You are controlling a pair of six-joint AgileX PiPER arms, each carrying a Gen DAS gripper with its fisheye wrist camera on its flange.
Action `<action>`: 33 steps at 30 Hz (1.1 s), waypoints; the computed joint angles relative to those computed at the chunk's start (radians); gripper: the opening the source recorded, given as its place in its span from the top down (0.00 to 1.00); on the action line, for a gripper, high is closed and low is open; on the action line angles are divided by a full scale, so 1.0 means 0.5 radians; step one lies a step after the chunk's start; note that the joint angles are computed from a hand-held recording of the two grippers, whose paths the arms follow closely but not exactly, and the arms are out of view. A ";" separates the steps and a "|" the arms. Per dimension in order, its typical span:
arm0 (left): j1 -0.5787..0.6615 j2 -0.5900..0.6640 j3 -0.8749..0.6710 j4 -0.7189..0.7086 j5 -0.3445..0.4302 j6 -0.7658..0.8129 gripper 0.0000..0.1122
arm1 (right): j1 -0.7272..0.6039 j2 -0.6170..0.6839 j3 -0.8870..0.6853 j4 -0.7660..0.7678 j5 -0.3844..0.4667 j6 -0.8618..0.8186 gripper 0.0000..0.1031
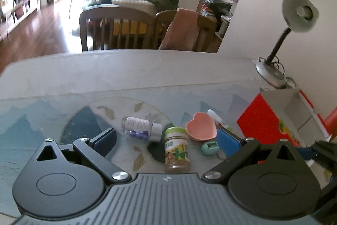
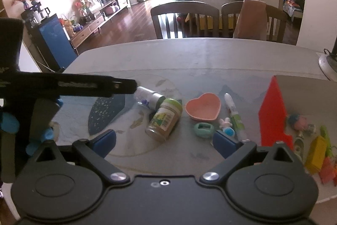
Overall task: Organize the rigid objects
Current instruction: 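Withdraw both grippers from the box back toward the remaining items, then grasp the clear pill bottle with the left gripper while the right grasps the green-lidded jar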
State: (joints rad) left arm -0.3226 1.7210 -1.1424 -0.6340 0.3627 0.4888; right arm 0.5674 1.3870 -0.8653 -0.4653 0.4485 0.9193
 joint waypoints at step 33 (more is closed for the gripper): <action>-0.070 0.886 -0.600 0.829 -0.193 -0.396 0.10 | -0.153 1.039 -0.759 0.370 0.126 -0.360 0.42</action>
